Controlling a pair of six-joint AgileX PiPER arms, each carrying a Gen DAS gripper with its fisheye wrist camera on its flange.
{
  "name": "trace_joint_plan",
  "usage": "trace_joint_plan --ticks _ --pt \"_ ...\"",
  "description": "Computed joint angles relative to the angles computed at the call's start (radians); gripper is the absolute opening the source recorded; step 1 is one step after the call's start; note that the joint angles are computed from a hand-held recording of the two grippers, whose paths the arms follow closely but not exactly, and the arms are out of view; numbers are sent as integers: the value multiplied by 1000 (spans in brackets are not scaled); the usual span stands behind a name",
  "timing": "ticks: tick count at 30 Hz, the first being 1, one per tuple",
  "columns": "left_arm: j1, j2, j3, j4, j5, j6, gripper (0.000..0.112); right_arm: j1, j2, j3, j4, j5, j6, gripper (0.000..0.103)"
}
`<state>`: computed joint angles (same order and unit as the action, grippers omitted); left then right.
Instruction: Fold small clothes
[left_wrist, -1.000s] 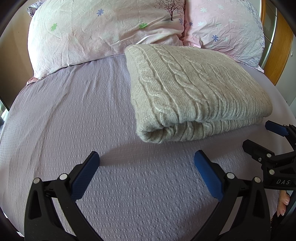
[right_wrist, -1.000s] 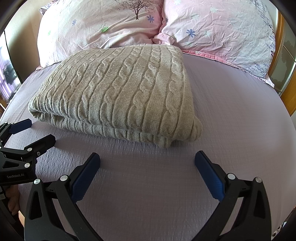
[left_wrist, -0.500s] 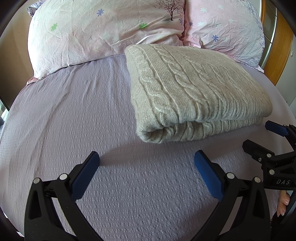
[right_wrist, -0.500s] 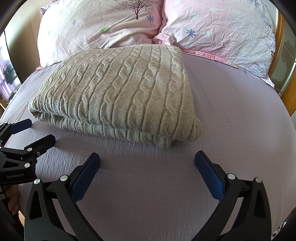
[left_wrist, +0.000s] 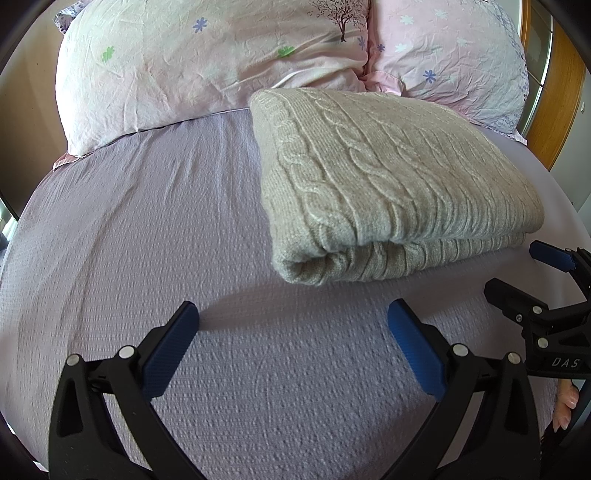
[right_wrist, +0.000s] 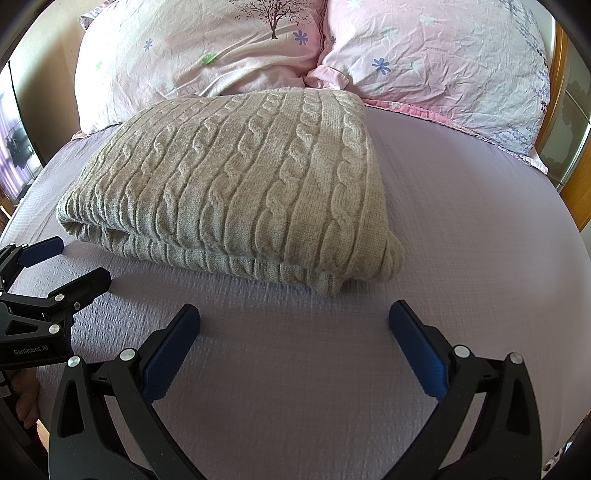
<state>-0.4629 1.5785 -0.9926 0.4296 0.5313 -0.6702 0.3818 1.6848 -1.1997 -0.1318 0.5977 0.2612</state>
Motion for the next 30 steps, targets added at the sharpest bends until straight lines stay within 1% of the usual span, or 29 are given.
trace_joint_plan --ticks 30 --pt "-2 -7 7 12 -6 -13 101 0 0 1 0 -1 0 102"
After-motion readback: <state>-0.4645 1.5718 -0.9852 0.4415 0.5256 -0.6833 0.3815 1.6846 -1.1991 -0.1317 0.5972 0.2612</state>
